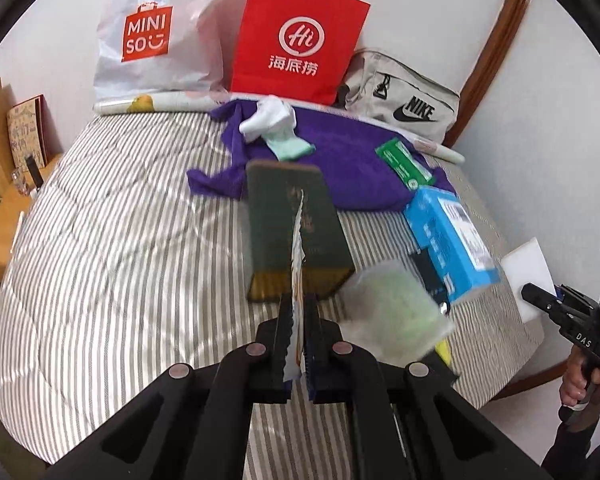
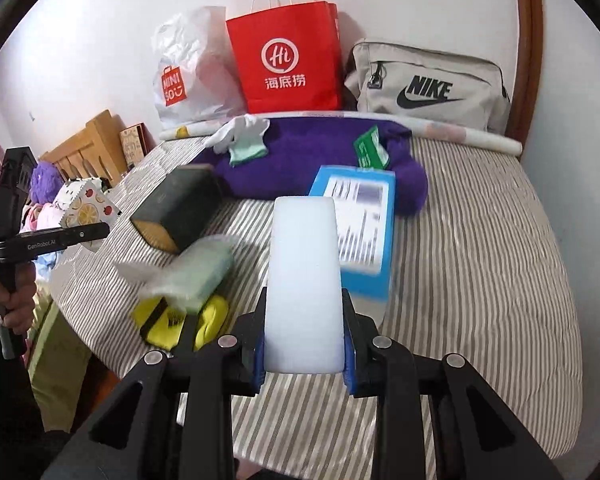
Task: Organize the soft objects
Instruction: 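Carry the sponge onto the purple towel with the right tool while the left tool carries the fruit packet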
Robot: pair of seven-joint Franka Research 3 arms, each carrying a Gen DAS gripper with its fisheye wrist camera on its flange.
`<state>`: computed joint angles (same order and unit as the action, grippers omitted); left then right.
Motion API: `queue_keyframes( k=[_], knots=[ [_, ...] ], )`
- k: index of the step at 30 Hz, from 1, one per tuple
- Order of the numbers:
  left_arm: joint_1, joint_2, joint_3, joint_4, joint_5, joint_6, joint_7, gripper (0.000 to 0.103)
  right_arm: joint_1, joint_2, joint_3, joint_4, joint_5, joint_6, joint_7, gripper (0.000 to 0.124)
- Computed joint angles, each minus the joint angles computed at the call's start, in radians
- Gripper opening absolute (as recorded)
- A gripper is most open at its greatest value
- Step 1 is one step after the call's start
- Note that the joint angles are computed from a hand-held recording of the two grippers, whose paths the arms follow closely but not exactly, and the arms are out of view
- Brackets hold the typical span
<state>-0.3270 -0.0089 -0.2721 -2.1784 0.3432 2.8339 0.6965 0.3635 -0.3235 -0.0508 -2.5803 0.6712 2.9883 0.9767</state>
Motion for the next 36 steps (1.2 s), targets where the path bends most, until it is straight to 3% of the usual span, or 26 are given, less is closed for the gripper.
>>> queue_keyframes(
  k=[6,15,24,29,36],
  knots=[
    [0.011,0.081,0.006,0.134,-0.087,-0.055,0.111,0.005,-0.041,0.114,0.01,0.15,-0.04,-0.036,0.019,0.029],
    [0.014,0.239,0.026,0.38,-0.081,-0.177,0.155,0.005,-0.128,0.324,0.058,0.432,-0.089,-0.114,0.038,0.029],
    [0.034,0.45,0.01,0.65,-0.179,-0.275,0.29,0.005,-0.185,0.545,0.093,0.704,-0.161,-0.213,0.084,0.029],
    [0.028,0.577,0.01,0.821,-0.221,-0.369,0.348,0.005,-0.185,0.65,0.087,0.827,-0.246,-0.274,0.154,0.029],
    [0.03,0.678,0.004,0.945,-0.281,-0.411,0.404,0.005,-0.171,0.752,0.062,0.947,-0.362,-0.346,0.247,0.029]
  ],
)
